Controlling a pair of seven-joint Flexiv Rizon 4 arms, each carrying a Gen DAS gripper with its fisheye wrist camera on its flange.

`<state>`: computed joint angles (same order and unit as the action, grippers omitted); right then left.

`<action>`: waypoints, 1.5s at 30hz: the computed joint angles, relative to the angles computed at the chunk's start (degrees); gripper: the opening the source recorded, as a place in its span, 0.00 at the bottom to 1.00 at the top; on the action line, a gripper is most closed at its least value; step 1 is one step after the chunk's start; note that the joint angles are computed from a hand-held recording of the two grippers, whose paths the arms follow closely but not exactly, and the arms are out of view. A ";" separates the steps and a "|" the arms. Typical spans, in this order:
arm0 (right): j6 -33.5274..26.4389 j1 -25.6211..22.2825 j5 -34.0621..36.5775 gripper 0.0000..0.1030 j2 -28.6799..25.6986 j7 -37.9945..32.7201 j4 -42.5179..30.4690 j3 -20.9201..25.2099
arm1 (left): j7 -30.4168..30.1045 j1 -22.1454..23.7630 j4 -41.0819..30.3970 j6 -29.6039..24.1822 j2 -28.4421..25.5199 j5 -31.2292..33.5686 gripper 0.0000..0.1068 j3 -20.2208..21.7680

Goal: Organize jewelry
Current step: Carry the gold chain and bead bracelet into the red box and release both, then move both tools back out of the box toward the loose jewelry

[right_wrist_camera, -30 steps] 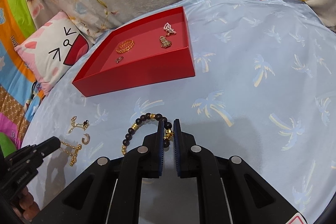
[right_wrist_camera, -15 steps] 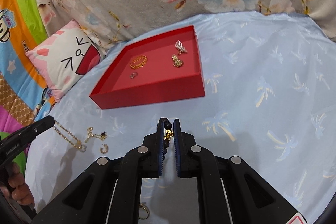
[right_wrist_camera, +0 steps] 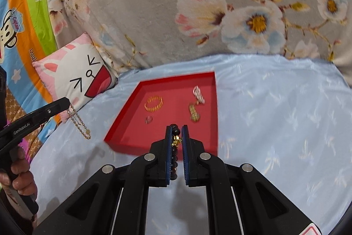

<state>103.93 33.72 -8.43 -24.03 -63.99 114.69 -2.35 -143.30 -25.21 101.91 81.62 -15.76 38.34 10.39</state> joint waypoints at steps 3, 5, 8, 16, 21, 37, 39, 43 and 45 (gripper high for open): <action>-2.63 -1.90 -1.68 0.08 -2.47 0.47 -5.25 1.68 | 3.50 2.17 -2.73 1.38 -2.63 -3.40 0.03 -1.46; -4.40 -4.11 -3.02 0.08 -4.39 0.96 -8.56 4.08 | 5.68 2.46 -4.12 1.98 -4.27 -5.64 0.03 -1.37; -6.98 -6.57 -4.56 0.08 -7.35 1.71 -12.81 7.15 | 9.58 3.33 -5.36 3.01 -6.86 -10.05 0.03 -1.99; -12.46 -10.18 -6.10 0.08 -13.37 1.75 -19.27 12.89 | 19.03 5.26 -6.77 2.54 -13.12 -20.65 0.03 -4.68; -14.93 -9.81 -6.19 0.08 -15.44 1.76 -21.23 12.38 | 22.26 4.94 -7.18 2.00 -16.08 -25.59 0.03 -4.06; -15.61 -8.01 -6.20 0.09 -17.96 3.87 -22.10 8.25 | 27.49 2.38 -5.01 2.09 -19.41 -34.87 0.03 -0.13; -14.69 -7.23 -6.13 0.10 -17.92 4.94 -21.75 6.95 | 27.45 2.10 -4.91 1.89 -19.47 -35.27 0.03 0.17; -12.70 -5.69 -6.30 0.10 -17.33 7.08 -20.42 4.11 | 27.11 1.67 -3.84 3.03 -19.05 -35.46 0.07 0.69; -11.75 -5.74 -6.36 0.10 -16.81 7.59 -19.63 3.86 | 26.25 0.97 -3.02 4.24 -18.54 -35.56 0.23 1.69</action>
